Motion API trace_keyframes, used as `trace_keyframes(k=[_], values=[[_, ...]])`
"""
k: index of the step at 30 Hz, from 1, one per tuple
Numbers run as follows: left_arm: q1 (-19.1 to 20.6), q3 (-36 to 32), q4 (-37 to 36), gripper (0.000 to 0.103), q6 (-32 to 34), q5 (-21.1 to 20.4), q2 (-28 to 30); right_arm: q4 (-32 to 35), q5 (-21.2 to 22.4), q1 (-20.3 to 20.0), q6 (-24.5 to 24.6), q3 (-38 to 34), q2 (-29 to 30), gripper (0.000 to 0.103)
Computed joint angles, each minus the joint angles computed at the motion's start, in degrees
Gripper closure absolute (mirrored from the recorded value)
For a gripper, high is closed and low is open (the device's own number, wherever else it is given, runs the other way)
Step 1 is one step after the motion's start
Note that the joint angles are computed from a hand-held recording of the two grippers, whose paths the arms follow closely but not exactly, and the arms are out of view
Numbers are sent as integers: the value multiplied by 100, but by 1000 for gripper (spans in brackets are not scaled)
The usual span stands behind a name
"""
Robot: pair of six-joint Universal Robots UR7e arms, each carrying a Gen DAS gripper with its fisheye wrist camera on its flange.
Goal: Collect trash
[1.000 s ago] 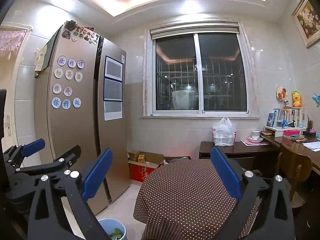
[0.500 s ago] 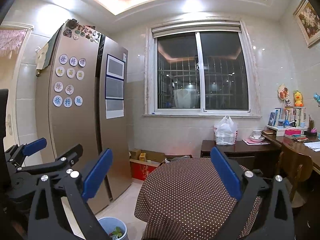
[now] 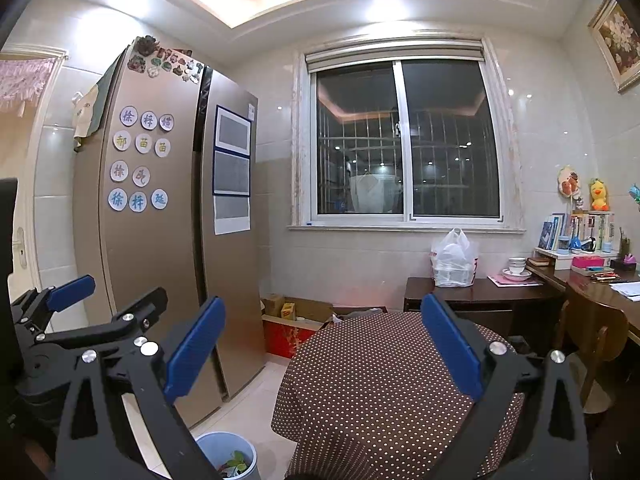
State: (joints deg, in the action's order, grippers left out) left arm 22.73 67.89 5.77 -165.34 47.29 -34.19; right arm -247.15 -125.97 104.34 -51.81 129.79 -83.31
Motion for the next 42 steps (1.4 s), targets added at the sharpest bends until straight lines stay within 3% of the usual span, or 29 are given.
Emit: trace_keyframes(k=[42], values=[[10, 26, -23, 11, 24, -18, -12, 109, 64, -63, 70, 62, -78, 6]])
